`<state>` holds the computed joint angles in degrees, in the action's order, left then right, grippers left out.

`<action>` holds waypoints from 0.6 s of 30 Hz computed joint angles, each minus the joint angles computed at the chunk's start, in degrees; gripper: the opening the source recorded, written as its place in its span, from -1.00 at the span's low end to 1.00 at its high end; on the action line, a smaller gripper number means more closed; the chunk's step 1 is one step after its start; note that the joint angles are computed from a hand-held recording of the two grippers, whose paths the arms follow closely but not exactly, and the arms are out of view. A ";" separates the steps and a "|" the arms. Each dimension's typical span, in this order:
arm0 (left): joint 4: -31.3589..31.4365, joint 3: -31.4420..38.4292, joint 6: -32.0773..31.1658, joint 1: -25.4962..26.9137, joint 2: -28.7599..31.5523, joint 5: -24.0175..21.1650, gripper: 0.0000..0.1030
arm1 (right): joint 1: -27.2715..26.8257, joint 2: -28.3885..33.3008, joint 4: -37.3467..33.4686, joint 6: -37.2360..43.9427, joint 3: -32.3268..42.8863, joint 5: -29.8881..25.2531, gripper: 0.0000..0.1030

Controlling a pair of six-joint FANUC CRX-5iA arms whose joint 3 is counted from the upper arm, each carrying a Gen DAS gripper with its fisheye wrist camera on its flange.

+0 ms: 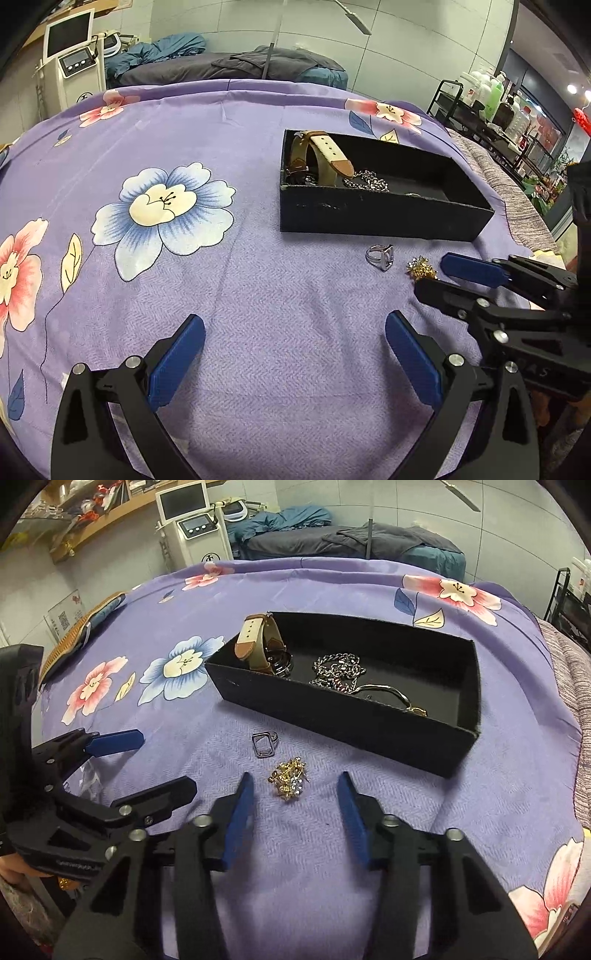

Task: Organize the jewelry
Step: 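Move the right gripper to the gold pendant cluster and grasp it, then grasp the silver square ring with the left gripper while the right gripper holds the pendant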

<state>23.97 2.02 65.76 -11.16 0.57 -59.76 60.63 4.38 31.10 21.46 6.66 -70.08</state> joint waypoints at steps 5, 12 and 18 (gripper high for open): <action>-0.16 -0.10 -0.50 -0.25 -0.13 0.04 0.88 | -0.52 -0.21 -0.34 0.00 -0.42 0.99 -0.61; 0.03 -0.12 -0.71 -0.43 -0.13 -0.07 0.88 | 0.61 -3.76 -0.26 -3.46 -3.82 3.69 -0.63; 0.62 0.17 -1.54 -0.75 0.08 -0.32 0.88 | 2.38 -6.31 0.64 -6.41 -6.26 3.00 -0.64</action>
<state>24.59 2.19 64.22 -11.90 0.65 -60.07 63.01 -1.92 31.74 15.05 0.40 -67.08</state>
